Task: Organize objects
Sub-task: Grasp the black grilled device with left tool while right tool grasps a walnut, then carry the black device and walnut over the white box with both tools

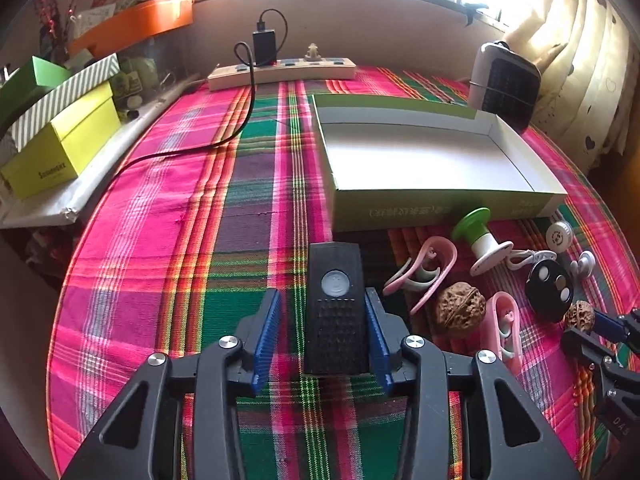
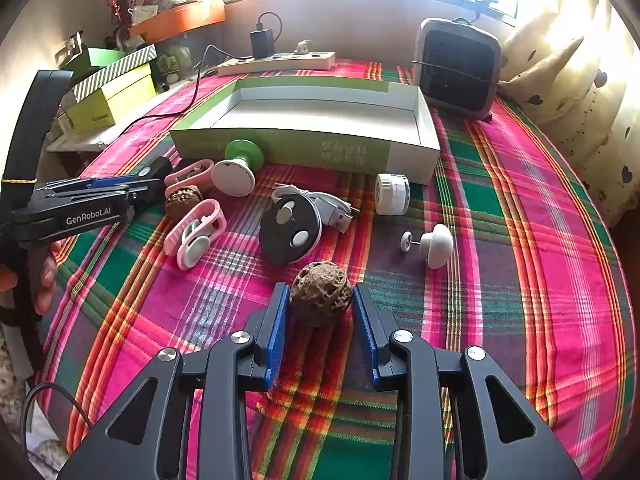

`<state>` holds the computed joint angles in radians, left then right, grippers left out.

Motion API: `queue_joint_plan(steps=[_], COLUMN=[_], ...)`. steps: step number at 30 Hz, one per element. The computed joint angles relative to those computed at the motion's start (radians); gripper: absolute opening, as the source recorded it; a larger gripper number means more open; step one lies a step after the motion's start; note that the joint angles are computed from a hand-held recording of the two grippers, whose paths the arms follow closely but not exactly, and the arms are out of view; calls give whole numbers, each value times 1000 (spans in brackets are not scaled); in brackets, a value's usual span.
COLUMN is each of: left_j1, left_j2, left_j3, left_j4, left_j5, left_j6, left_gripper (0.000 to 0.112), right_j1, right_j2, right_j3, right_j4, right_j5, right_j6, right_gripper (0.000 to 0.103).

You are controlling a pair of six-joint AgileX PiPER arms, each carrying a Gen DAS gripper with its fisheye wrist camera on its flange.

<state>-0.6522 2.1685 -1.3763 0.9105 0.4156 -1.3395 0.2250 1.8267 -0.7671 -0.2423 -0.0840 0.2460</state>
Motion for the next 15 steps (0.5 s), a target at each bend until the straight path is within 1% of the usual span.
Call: queue_joint_plan(steps=[3, 5, 7, 10, 12, 15], left_j1=[-1, -3, -7, -9, -11, -9], left_j2=[2, 2, 4, 5, 5, 3], left_j3=[-4, -4, -6, -7, -8, -4], left_j4=[-4, -2, 8, 8, 11, 10], left_j5=[0, -2, 7, 11, 13, 10], left_j6=[7, 7, -1, -2, -6, -5], left_gripper=[36, 30, 25, 25, 25, 25], right_j1=[-1, -3, -4, -4, -6, -5], right_j2=[4, 4, 4, 4, 4, 3], right_j3=[-6, -11, -11, -11, -11, -10], right_j4=[-22, -84, -94, -73, -112, -88], right_j5=[2, 5, 6, 6, 5, 5], right_j6=[18, 79, 88, 65, 104, 80], right_gripper=[33, 33, 33, 33, 33, 33])
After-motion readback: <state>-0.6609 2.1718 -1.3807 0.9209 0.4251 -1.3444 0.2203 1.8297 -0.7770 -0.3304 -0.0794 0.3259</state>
